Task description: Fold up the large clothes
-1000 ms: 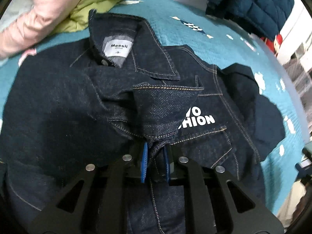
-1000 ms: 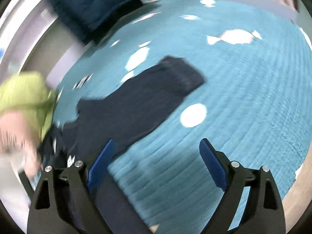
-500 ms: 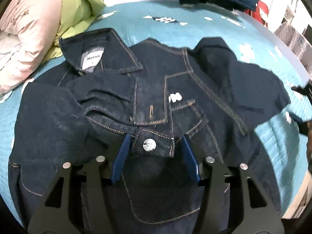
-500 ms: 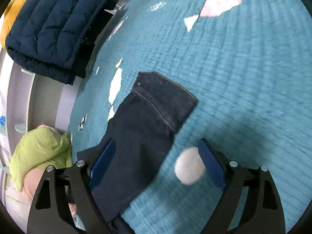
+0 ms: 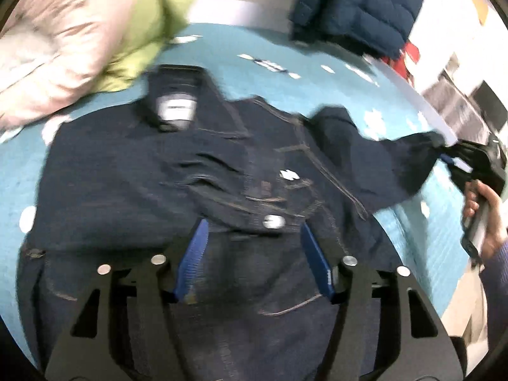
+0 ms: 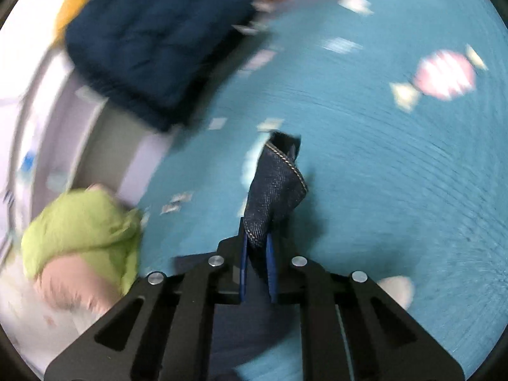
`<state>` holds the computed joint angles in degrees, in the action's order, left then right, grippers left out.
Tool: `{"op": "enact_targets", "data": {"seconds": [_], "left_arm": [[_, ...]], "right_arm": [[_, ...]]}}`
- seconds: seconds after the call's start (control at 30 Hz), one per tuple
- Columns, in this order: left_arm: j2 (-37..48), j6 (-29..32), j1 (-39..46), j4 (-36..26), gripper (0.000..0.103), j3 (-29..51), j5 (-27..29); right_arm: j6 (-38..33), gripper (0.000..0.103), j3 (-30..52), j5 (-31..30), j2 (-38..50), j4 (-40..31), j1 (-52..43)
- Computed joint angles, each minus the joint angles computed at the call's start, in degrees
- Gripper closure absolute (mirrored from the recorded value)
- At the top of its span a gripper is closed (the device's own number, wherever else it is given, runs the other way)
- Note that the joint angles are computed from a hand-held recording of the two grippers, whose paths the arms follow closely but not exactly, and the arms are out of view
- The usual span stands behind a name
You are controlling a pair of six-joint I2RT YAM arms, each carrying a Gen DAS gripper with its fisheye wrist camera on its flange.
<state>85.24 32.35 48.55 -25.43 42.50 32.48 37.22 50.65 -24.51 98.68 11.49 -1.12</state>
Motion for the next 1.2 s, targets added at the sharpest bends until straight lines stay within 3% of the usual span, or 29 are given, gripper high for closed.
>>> {"op": "enact_targets", "data": {"seconds": [0.17,0.27,0.33,0.43,0.6,0.73,0.9,0.97,1.0,1.03,1.2], "left_arm": [[8.8,1.6,8.0,2.1,0.039,7.7,-4.6],[15.6,0.5,11.1,5.2,0.039,12.1,-9.9],[23.3,0.1,12.6,1.4,0.039,18.4,-13.5],[31.8,1.8,17.3,-7.5,0.040,27.7,-5.7],[30.7,6.0,24.5,-14.8,0.040,32.2,4.8],[31.5,4.7,29.9,-18.9,0.040,36.7,6.2],[33.3,4.8,33.3,-21.0,0.039,41.5,4.7],[33.8,4.3,33.6,-22.5,0.039,43.4,5.0],[33.7,4.2,33.6,-22.8,0.039,43.5,5.4],[32.9,4.2,33.5,-23.2,0.039,43.2,5.8],[28.9,3.2,31.6,-25.1,0.039,42.4,9.8]], "right_arm": [[-1.8,0.093,1.9,5.8,-9.8,-2.4,15.6],[-1.4,0.093,5.7,9.9,-10.0,-3.4,26.8],[-0.7,0.093,9.5,10.5,-7.8,-5.2,32.4],[2.5,0.093,16.9,9.7,-0.2,-4.5,41.9],[3.3,0.093,35.2,9.6,18.3,-13.7,52.6],[3.1,0.093,48.8,9.7,32.8,-22.4,57.4],[5.4,0.087,54.8,11.0,40.8,-30.0,59.5],[5.1,0.073,52.8,11.4,39.3,-28.8,59.7],[4.7,0.044,52.6,10.1,38.8,-29.3,59.5],[4.4,0.026,51.6,7.9,37.6,-29.1,59.4],[-2.3,0.025,46.2,15.8,27.5,-30.9,61.5]]}}
